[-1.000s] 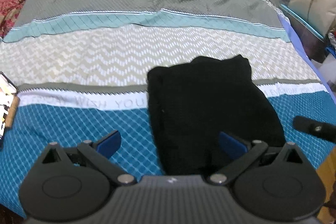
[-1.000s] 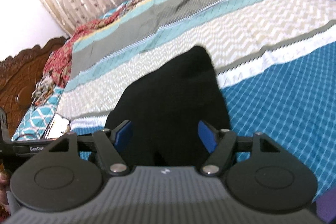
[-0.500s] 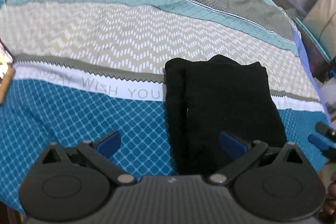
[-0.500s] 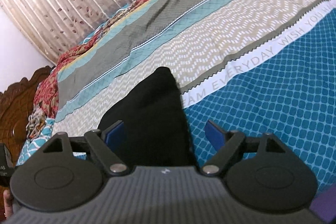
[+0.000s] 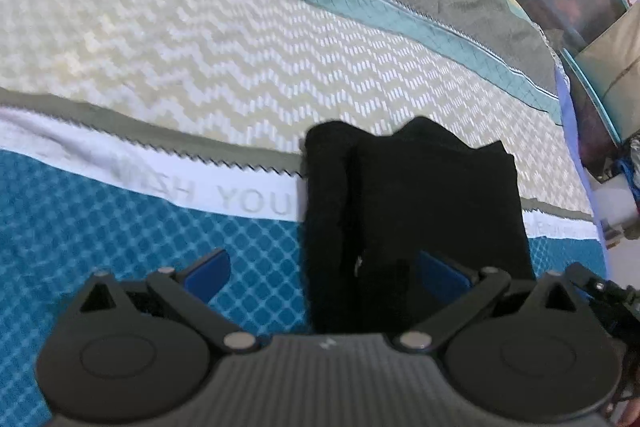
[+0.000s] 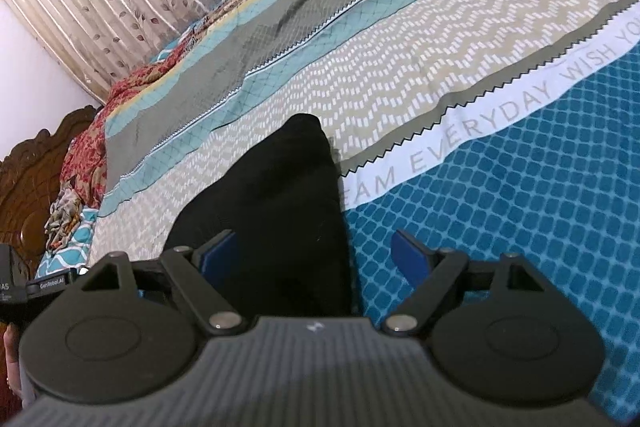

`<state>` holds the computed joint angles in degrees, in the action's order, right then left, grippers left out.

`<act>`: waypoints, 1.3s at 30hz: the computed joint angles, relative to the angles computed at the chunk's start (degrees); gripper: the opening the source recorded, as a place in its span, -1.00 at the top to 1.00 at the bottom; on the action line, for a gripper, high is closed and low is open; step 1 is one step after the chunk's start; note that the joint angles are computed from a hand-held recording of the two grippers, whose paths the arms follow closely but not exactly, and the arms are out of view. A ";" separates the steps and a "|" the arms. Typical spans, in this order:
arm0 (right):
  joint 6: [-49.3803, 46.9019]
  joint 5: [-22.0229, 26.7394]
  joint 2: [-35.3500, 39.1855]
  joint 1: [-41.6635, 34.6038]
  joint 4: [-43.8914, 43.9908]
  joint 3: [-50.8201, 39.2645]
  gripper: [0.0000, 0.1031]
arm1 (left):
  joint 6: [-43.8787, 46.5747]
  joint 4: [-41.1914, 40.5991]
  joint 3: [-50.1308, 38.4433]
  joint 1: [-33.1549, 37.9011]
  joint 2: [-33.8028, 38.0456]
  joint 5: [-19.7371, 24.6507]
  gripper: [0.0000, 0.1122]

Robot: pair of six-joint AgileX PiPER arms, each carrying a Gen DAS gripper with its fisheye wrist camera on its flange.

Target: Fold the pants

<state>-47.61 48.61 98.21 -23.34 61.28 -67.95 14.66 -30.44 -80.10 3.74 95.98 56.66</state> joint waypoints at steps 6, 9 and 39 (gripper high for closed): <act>1.30 4.82 7.79 0.37 0.05 -7.15 -0.66 | 6.21 -10.78 -0.47 1.62 7.15 3.53 -0.83; 3.06 8.85 13.82 1.04 0.10 -13.13 -0.67 | 11.34 -17.98 0.96 2.14 8.54 4.10 -0.83; 40.25 -1.99 39.29 20.23 -32.49 -67.50 0.47 | -11.57 10.87 -47.60 -6.56 33.39 -4.80 -0.01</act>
